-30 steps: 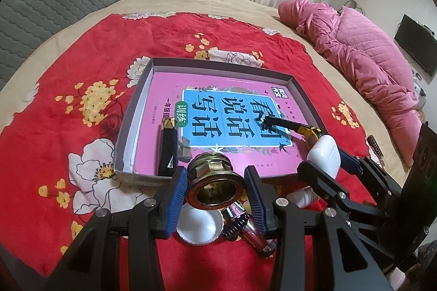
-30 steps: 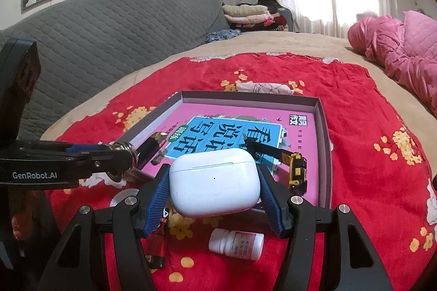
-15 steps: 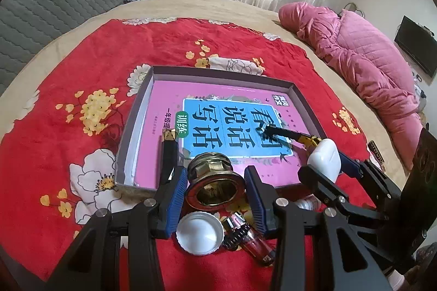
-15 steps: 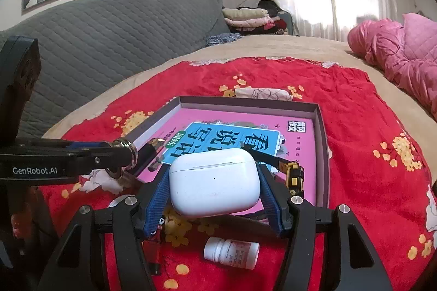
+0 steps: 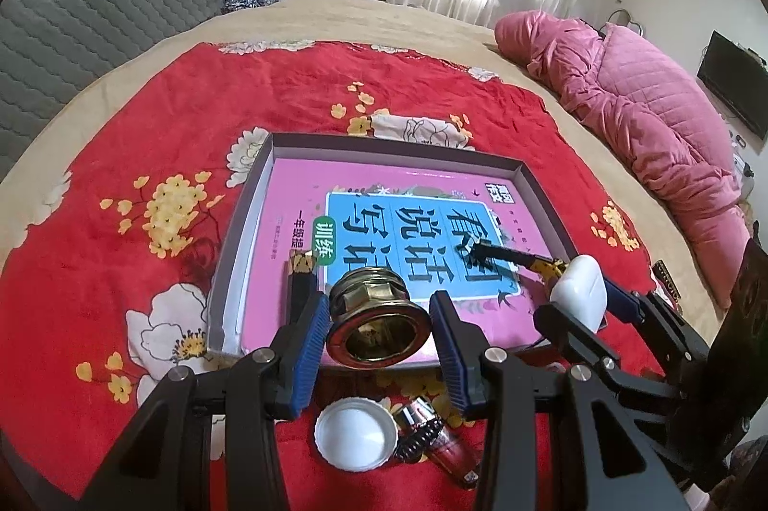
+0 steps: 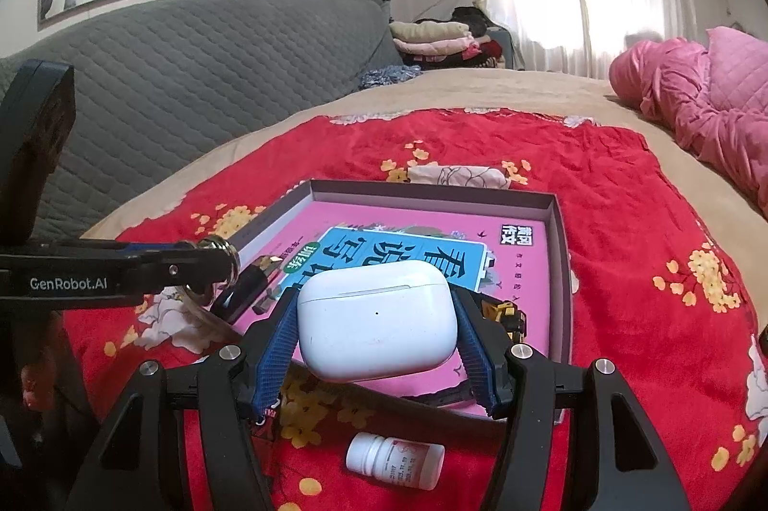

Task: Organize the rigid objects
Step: 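Lift the brass ring over the box while right tool carries the earbud case there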

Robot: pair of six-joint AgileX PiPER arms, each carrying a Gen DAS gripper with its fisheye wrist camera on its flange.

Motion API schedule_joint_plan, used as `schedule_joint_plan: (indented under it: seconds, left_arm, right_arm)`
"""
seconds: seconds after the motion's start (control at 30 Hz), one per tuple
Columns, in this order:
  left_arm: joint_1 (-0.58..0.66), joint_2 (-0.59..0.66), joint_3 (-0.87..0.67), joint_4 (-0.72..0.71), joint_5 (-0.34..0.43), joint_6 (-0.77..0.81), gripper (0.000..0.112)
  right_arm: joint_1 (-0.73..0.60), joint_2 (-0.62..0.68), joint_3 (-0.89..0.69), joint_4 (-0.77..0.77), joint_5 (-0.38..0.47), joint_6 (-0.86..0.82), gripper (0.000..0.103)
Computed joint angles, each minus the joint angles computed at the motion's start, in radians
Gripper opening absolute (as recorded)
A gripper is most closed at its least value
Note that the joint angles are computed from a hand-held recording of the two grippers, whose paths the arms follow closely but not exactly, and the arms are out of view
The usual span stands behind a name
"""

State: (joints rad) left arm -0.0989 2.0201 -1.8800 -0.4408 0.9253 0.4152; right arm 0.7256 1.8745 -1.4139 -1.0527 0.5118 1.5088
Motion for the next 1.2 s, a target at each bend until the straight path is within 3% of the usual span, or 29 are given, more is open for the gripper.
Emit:
schedule_joint_plan:
  seconds: [1.2]
  left_arm:
    - [-0.052,0.109,-0.145,0.06,0.021,-0.053,0.044]
  right_arm:
    - [-0.034,0.014,-0.007,-0.015,-0.026,0.011,0.064]
